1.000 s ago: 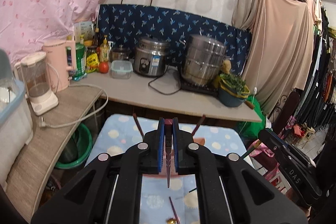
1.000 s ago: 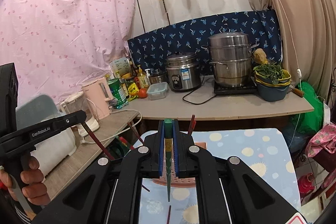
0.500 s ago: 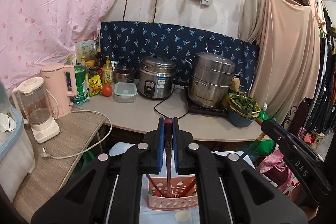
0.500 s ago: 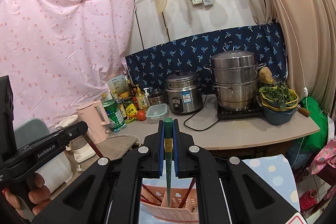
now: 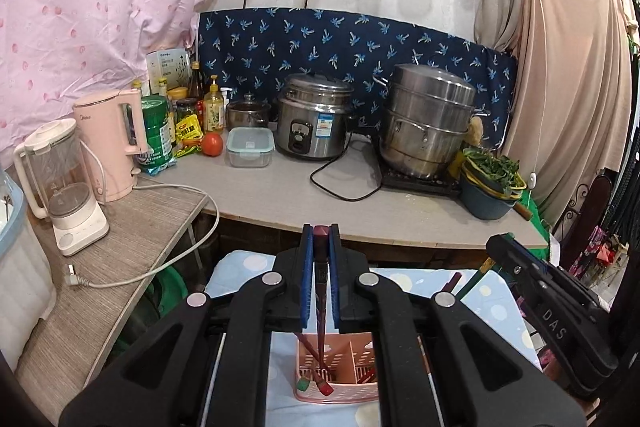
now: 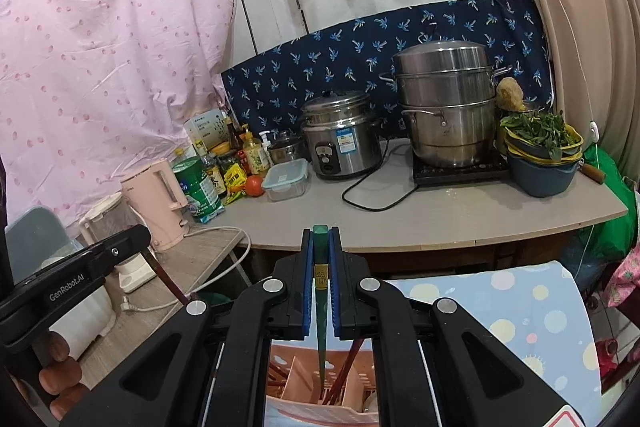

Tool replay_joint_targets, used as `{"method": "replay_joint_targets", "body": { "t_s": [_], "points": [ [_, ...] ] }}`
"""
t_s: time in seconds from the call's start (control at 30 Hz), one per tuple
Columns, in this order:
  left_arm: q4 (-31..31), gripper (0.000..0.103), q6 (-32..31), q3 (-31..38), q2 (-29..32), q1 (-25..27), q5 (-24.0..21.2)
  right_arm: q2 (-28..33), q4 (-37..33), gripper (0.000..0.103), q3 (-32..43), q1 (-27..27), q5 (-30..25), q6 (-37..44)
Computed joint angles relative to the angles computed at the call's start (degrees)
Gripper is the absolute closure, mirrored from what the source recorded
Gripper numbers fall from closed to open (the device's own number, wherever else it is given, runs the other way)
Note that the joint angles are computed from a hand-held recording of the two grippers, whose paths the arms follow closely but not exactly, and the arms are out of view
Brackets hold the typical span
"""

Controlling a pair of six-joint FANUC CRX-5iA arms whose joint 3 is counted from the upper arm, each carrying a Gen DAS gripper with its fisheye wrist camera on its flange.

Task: Organize utensils
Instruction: 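Carry both chopsticks to the pink basket and lower them in with both tools, then open both tools to release the chopsticks into the basket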

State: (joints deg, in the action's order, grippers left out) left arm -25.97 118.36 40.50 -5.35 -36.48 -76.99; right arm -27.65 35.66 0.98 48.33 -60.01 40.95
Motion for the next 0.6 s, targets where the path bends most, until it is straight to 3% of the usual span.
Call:
{"method": "replay_joint_targets", "body": {
  "t_s": [0.3,0.37,0.4,0.47,0.53,0.6],
  "points": [
    [-0.26,0.096,0.45,-1.98,-0.14,-0.45,0.05,-0.01,-2.98,0.095,-1.07,-0.12,-1.30,2.29],
    [-0.36,0.095,0.68,-2.13,-0.21,-0.60,0.12,-0.42,-3.21,0.091,-1.42,-0.05,-1.20,2.26],
    [-0.70,0.093,0.90,-2.09,-0.20,-0.87,-0.03,-0.58,-2.75,0.088,-1.57,0.41,-1.64,1.99],
    [-1.61,0.078,1.58,-2.15,-0.38,-1.39,-0.32,-1.04,-2.01,0.079,-1.98,1.13,-1.99,1.59],
    [-3.50,0.057,3.13,-2.45,-0.92,-2.65,-0.41,-1.91,-0.72,0.069,-2.71,2.21,-2.24,0.76],
    [-4.82,0.054,3.69,-2.65,-1.47,-3.56,-0.55,-2.82,1.66,0.066,-3.64,3.98,-2.91,-0.64]
  ]
}}
